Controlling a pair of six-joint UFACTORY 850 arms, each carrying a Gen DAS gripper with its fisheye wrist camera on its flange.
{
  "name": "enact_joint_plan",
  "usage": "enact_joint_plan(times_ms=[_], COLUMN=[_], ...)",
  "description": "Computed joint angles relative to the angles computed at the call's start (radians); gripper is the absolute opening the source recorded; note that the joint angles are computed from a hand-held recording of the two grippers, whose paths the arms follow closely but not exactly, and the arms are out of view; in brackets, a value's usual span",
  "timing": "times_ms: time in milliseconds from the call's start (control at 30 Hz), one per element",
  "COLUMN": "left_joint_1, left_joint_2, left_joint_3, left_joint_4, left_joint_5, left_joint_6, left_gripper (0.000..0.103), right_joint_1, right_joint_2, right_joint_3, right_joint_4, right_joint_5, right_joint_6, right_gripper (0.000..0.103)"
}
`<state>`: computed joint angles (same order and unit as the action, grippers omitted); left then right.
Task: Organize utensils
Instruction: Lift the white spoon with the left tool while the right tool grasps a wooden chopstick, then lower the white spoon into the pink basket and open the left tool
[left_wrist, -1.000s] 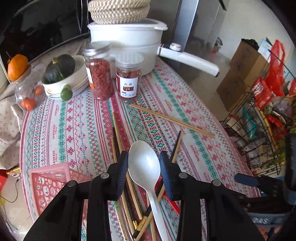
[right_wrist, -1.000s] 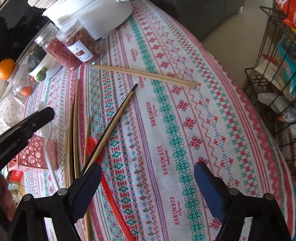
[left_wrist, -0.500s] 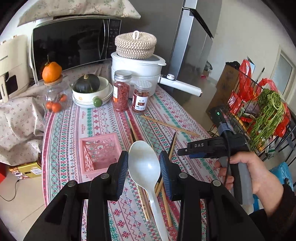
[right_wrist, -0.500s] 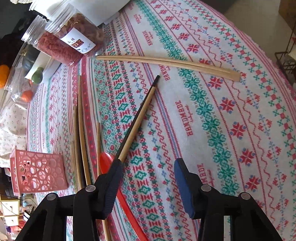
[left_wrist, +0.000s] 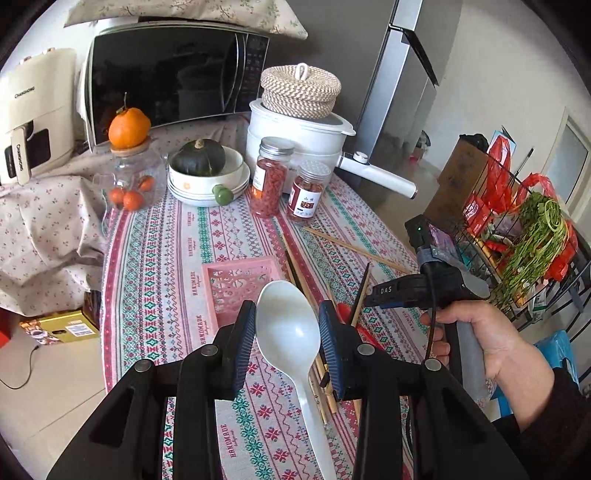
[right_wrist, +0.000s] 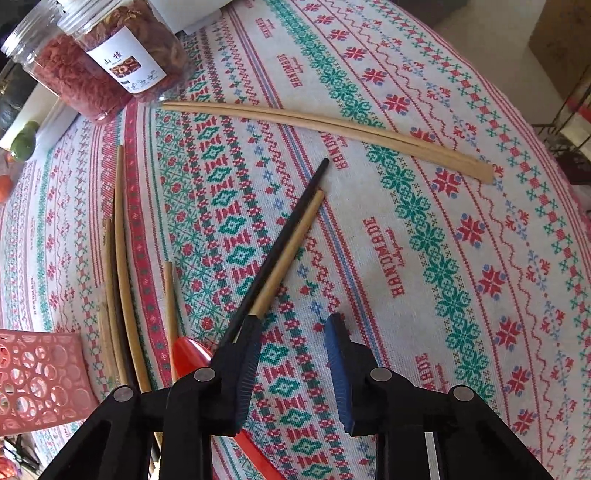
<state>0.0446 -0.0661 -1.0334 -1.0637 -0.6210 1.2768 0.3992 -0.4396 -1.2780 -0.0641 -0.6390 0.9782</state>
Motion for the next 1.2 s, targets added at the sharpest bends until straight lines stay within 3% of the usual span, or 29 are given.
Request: enact_joint_plan(times_ms=[133,300,400,500,667,967,1067,1200], left_joint_1=[0.004,0.01,0.014,0.016,0.018,0.019,0.02,0.031], left_joint_2=[0.005,0.012,0.01,0.004,0.005,0.006,0.007,0.022], left_joint_3=[0.004,0.009,0.007,0.004,0.005,0.009,0.011,0.02], left_joint_4=[-0.02,-0.03,-0.028,-0.022,-0.02,-0.02,-0.03,-0.119], left_joint_5=[0.007,0.003,0.003,0.002,0.001,0.005,0.011,0.011], left_joint_6=[0.016,0.026,0.026,0.016,0.018,0.02,0.032,0.107], left_gripper=[0.037,0.037,0.037,0.037,0.037,0.037,0.037,0.037], right_joint_1=[0.044,0.004,0.003,0.006,0.02,0.018,0.038,0.025], right_joint_2=[-0.054,-0.013,0.002,-0.004,-0.035,-0.036,-0.059,-0.029], right_joint_3=[-0.072,-0.013,-0.002,-0.018,-0.053,-0.052,-0.084,-0.037], right_joint_4=[-0.115,0.104,0.085,0.095,0.069,0.076,-0.01,0.058], right_joint_5=[-0.081,0.057,0.076,0.067,0.041,0.02,-0.007,0.073], right_joint_6=[0.056,-0.014,0.013,-0.016,0.004,-0.026,0.004,-0.006], right_gripper=[0.031,0.031,0.031,0.03,0.018,0.016,0.011,0.007])
